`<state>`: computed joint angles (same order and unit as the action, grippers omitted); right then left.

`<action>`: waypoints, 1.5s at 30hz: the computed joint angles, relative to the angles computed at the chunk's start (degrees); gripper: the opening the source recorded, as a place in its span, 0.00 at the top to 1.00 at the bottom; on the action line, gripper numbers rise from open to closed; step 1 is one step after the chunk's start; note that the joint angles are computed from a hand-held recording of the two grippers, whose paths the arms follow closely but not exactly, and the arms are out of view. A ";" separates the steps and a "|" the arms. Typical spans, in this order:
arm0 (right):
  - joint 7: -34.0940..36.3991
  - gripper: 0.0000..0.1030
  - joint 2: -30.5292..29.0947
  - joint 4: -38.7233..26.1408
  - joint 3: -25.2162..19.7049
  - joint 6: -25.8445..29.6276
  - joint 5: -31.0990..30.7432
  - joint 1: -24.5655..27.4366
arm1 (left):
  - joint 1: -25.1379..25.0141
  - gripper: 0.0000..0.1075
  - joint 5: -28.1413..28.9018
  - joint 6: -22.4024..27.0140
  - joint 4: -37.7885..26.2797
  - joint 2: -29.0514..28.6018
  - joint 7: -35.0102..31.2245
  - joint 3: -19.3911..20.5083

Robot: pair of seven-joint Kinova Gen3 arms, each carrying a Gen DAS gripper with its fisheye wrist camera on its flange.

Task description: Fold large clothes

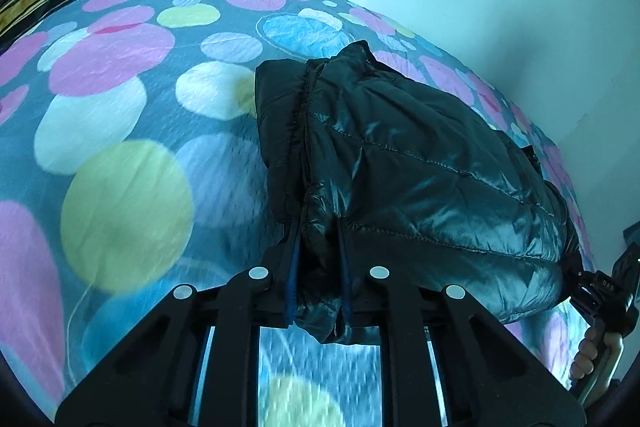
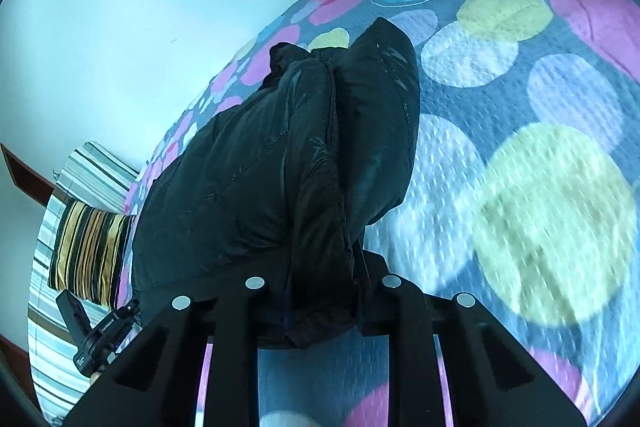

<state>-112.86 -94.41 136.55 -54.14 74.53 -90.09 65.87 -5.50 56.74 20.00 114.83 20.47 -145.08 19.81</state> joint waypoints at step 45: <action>-17.30 0.82 6.30 -28.50 -1.42 0.16 24.97 -10.81 | 4.15 0.20 8.89 5.93 18.11 -17.42 -13.10 -17.88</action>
